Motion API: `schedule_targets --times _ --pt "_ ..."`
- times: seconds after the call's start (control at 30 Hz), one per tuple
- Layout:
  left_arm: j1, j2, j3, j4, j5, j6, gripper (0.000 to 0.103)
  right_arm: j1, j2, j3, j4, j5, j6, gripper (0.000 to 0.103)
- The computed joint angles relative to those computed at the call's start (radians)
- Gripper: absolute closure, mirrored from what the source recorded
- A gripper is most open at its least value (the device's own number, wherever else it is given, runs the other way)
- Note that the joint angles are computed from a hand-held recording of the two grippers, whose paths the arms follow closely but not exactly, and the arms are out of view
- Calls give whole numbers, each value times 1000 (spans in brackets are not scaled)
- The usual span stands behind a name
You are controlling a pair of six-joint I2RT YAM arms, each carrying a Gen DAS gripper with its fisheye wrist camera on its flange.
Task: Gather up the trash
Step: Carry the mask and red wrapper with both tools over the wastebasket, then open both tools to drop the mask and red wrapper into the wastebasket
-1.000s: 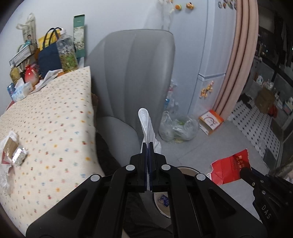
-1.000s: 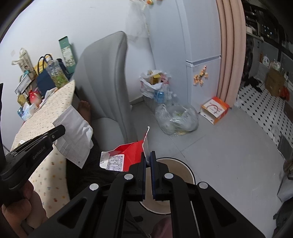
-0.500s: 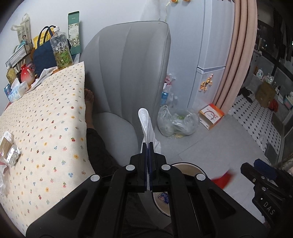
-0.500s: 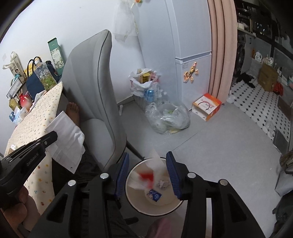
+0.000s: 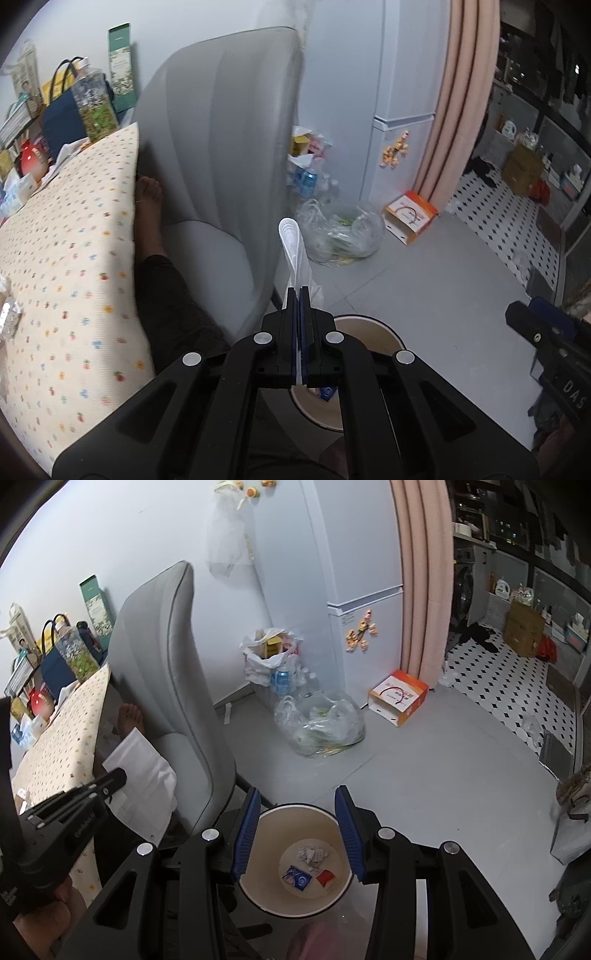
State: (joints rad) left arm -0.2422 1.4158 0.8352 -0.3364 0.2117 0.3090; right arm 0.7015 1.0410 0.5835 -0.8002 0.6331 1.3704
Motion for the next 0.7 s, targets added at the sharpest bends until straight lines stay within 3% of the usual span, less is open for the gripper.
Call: schedule_targets --times 0.3,0.47,0.53,0.6,0.7 --pt "-101 -6 -37 -2 -16 -28 101 -3 -81 -22 -105 21 50 60" --pt "-113 5 -24 -38 27 -36 99 -3 -100 -32 -139 20 78 56" --pt "-105 18 -7 -57 48 -43 90 3 -100 -32 -147 22 87 53" --pt "-94 21 2 -68 69 -39 74 9 -97 -26 -156 26 94 51" --pt "-91 10 2 -78 83 -36 65 18 -88 -13 -169 37 105 48"
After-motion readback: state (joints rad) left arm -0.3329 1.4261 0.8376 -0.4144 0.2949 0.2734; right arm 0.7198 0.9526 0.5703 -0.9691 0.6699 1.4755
